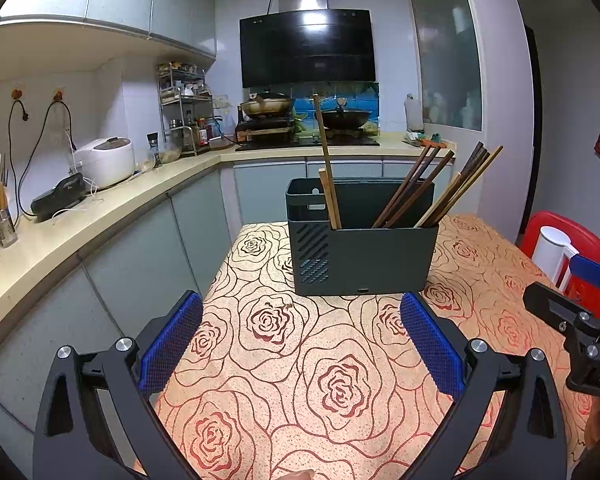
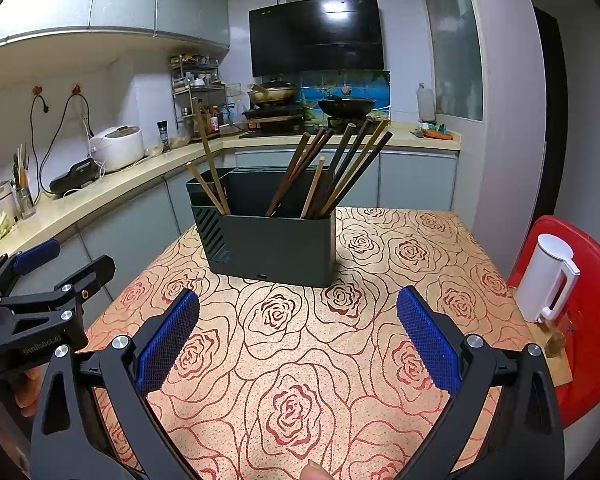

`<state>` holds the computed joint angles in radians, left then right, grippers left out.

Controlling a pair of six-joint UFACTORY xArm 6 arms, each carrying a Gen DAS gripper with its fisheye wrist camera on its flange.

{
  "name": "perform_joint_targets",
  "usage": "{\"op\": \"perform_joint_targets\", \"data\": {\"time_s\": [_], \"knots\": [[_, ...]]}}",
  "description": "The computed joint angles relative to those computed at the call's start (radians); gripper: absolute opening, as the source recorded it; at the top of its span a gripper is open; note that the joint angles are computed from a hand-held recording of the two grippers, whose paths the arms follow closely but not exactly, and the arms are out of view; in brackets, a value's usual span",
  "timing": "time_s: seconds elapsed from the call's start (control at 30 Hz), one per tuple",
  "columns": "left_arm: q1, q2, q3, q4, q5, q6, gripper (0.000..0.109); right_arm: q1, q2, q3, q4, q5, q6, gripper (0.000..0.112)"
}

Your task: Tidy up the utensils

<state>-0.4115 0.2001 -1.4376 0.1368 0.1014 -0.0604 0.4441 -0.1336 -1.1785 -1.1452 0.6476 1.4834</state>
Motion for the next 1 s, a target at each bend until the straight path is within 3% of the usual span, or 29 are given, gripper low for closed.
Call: {"op": "perform_joint_targets", "data": {"time_s": [1.0], "knots": [[-0.001,-0.002,0.006,-0.011,0.004,0.009,0.096,-0.008,-0.01,0.007,0.0,-0.005,-0.002,0.096]]}}
